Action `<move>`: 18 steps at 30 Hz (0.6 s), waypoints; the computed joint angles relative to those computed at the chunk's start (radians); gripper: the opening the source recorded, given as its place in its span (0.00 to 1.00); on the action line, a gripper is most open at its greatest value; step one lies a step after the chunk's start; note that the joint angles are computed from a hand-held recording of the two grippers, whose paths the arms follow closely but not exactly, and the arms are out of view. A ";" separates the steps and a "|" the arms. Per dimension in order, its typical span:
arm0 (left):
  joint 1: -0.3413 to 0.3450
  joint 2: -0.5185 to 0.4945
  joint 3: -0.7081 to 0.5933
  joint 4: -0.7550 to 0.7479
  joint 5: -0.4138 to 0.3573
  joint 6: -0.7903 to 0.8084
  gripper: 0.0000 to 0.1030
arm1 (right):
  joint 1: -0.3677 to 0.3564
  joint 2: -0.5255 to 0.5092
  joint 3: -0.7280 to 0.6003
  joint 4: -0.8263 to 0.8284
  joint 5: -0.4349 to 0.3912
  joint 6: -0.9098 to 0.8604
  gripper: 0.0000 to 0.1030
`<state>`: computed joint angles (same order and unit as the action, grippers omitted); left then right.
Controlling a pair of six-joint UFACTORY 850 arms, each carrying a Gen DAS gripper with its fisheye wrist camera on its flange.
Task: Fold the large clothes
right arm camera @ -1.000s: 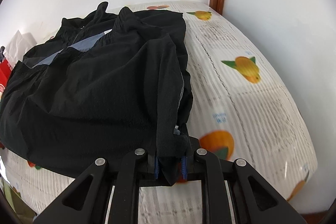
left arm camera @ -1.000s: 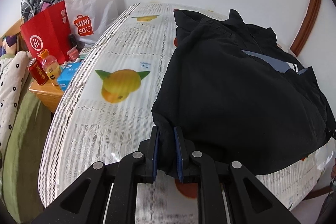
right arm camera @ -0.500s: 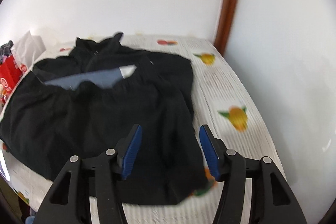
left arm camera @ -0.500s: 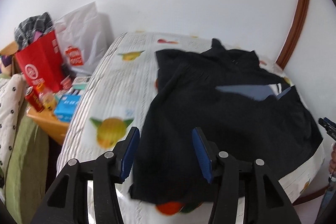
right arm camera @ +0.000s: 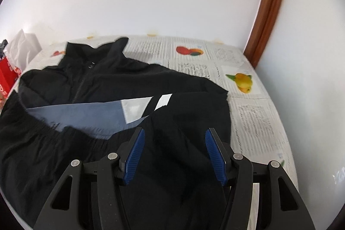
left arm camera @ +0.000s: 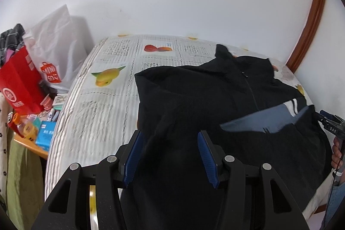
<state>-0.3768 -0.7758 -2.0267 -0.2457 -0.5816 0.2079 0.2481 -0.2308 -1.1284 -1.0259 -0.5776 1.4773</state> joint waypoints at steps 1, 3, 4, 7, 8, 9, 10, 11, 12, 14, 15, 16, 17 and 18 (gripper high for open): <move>0.000 -0.031 -0.044 0.003 -0.023 0.001 0.48 | -0.012 -0.019 -0.014 0.020 0.011 -0.026 0.56; 0.003 -0.106 -0.154 -0.005 -0.088 0.020 0.48 | -0.033 -0.049 -0.036 0.057 0.036 -0.072 0.56; 0.004 -0.137 -0.201 -0.012 -0.122 0.029 0.48 | -0.046 -0.063 -0.043 0.084 0.057 -0.103 0.56; 0.013 -0.238 -0.354 -0.044 -0.236 0.028 0.46 | -0.072 -0.088 -0.055 0.147 0.102 -0.166 0.56; 0.016 -0.261 -0.387 -0.063 -0.269 0.040 0.46 | -0.079 -0.093 -0.056 0.177 0.119 -0.197 0.55; 0.016 -0.259 -0.381 -0.071 -0.271 0.053 0.40 | -0.086 -0.096 -0.054 0.203 0.138 -0.222 0.52; 0.015 -0.251 -0.365 -0.072 -0.265 0.060 0.34 | -0.091 -0.094 -0.049 0.211 0.159 -0.229 0.42; 0.012 -0.239 -0.343 -0.062 -0.253 0.056 0.30 | -0.095 -0.090 -0.042 0.219 0.183 -0.237 0.37; 0.010 -0.227 -0.323 -0.056 -0.243 0.053 0.21 | -0.097 -0.086 -0.036 0.231 0.201 -0.253 0.29; 0.007 -0.203 -0.285 -0.043 -0.222 0.048 0.11 | -0.089 -0.078 -0.028 0.180 0.191 -0.215 0.15; 0.004 -0.178 -0.247 -0.034 -0.192 0.046 0.09 | -0.084 -0.070 -0.021 0.148 0.189 -0.195 0.11; 0.007 -0.151 -0.210 -0.041 -0.163 0.056 0.09 | -0.080 -0.058 -0.009 0.104 0.190 -0.156 0.10; 0.008 -0.124 -0.174 -0.060 -0.129 0.069 0.08 | -0.077 -0.036 0.010 0.032 0.194 -0.085 0.10; 0.011 -0.105 -0.154 -0.080 -0.107 0.078 0.08 | -0.077 -0.021 0.023 -0.009 0.201 -0.047 0.09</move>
<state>-0.3662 -0.8808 -2.1807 -0.3257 -0.6886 0.2861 0.1710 -0.2514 -1.1058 -1.0347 -0.3767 1.4304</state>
